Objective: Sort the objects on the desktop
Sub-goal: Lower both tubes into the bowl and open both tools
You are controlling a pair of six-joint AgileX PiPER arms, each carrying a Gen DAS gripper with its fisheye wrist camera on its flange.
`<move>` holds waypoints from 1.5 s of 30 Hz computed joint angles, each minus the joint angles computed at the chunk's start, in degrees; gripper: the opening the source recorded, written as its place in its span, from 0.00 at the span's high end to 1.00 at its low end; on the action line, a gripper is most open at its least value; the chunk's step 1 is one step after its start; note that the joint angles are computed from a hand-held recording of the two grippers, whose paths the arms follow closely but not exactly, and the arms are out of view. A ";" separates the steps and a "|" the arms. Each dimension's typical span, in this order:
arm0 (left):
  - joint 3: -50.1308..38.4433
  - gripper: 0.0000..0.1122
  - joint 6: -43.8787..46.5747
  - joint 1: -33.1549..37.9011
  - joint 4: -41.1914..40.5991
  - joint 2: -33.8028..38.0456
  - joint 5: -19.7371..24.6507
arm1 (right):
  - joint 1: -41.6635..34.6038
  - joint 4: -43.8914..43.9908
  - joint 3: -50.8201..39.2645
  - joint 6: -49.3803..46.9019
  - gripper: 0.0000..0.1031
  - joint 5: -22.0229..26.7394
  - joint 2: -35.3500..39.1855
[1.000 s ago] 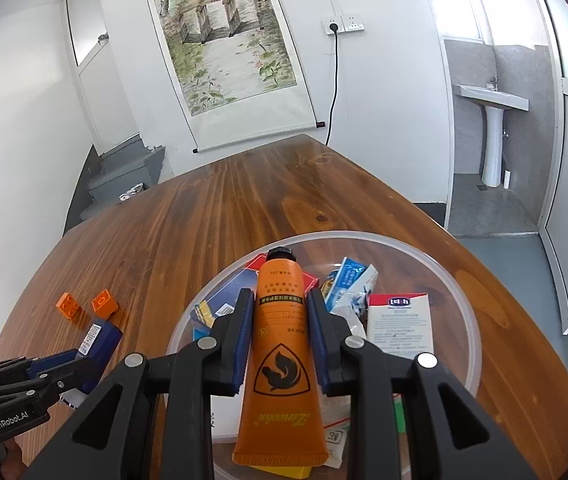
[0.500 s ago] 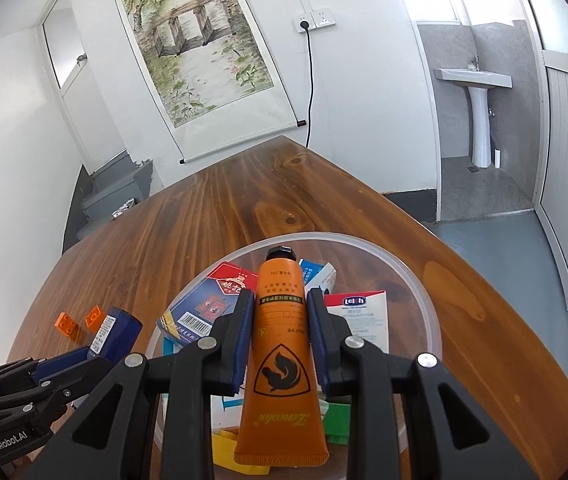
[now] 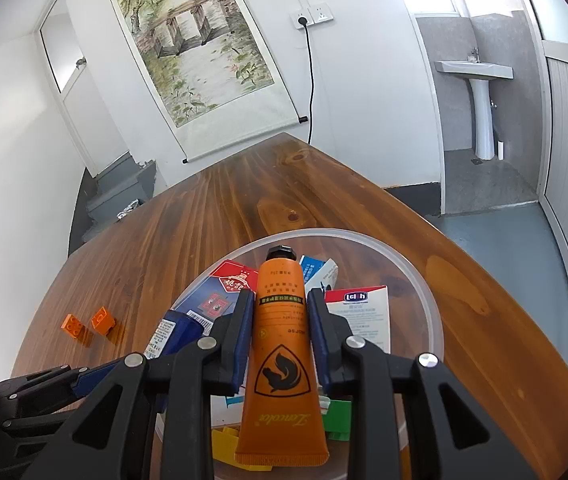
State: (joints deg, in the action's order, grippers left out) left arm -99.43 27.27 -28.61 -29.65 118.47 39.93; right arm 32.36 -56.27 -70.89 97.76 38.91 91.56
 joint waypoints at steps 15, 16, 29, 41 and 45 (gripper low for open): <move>-1.84 0.71 4.54 0.46 -6.48 2.58 1.66 | 0.54 -2.22 0.50 2.99 0.70 0.04 -0.14; -1.75 0.71 4.85 0.61 -7.12 2.59 1.84 | 0.53 -2.39 0.68 3.46 0.70 -0.15 -0.30; 0.84 0.52 7.51 1.14 -9.98 0.00 -0.23 | 2.01 -8.81 2.25 9.05 0.46 1.52 -1.28; 1.36 0.52 5.84 2.18 -7.88 -0.72 -2.10 | 1.63 -8.99 2.51 10.12 0.46 2.96 -0.93; 1.23 0.52 2.12 2.39 -3.38 -0.63 -3.97 | 1.45 -7.80 1.79 8.48 0.46 3.00 -0.17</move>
